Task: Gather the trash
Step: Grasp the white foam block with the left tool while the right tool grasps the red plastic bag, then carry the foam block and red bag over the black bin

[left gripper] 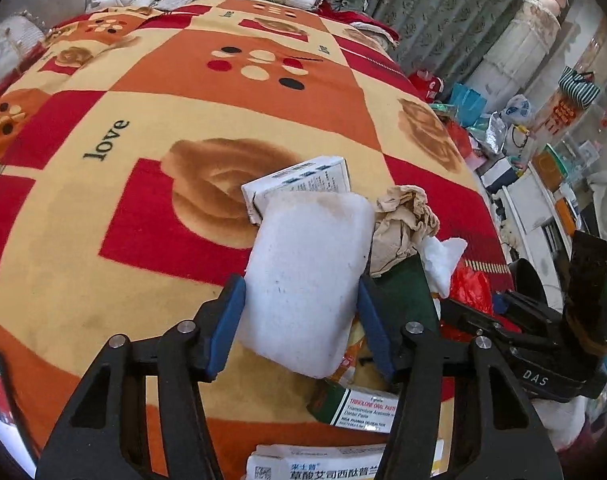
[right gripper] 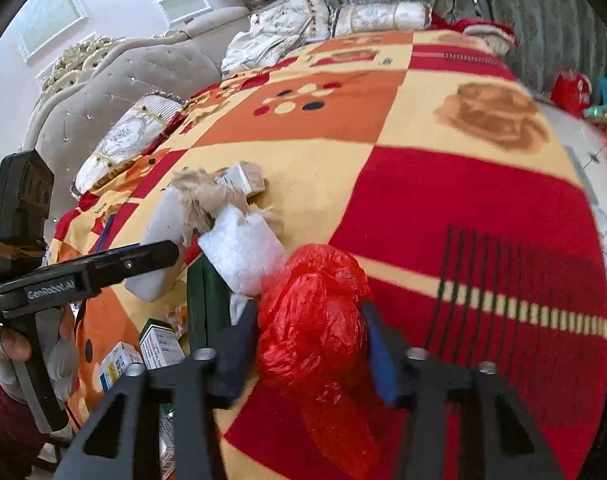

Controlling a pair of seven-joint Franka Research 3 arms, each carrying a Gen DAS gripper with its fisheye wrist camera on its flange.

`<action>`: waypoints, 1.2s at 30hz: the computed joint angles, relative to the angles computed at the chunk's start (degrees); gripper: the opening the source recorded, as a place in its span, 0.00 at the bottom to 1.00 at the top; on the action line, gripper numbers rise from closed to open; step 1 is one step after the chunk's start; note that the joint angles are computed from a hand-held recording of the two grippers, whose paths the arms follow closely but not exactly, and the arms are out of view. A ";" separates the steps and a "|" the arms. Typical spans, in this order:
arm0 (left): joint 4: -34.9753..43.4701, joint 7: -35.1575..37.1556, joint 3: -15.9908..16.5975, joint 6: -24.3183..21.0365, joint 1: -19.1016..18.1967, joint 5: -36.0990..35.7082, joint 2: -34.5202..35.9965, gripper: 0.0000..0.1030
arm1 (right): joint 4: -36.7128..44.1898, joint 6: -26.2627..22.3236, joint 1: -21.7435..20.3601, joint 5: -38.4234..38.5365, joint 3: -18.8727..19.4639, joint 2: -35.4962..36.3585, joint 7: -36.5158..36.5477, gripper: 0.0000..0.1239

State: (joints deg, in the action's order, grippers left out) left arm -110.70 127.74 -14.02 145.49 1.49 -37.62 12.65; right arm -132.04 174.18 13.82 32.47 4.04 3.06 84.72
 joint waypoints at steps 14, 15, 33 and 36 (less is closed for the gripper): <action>-7.71 7.51 2.75 2.25 -3.04 -8.49 -10.74 0.51 | -11.72 7.21 -0.66 -7.27 1.85 -12.52 9.93 0.32; -8.25 7.96 3.08 2.47 -3.56 -8.93 -11.39 0.51 | -12.40 7.26 -1.14 -8.30 2.31 -13.34 11.08 0.32; -16.28 9.15 4.88 9.67 -14.27 -9.59 -18.80 0.52 | -20.80 5.78 -12.25 -21.75 10.88 -25.87 25.84 0.32; -16.76 8.89 4.99 10.72 -15.59 -9.09 -19.21 0.52 | -22.03 5.80 -12.66 -22.04 10.75 -27.47 26.96 0.32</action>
State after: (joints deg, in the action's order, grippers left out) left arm -127.46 136.63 -9.04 156.21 -14.10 -46.72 -6.56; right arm -154.07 179.98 1.16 10.43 14.79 -24.42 111.68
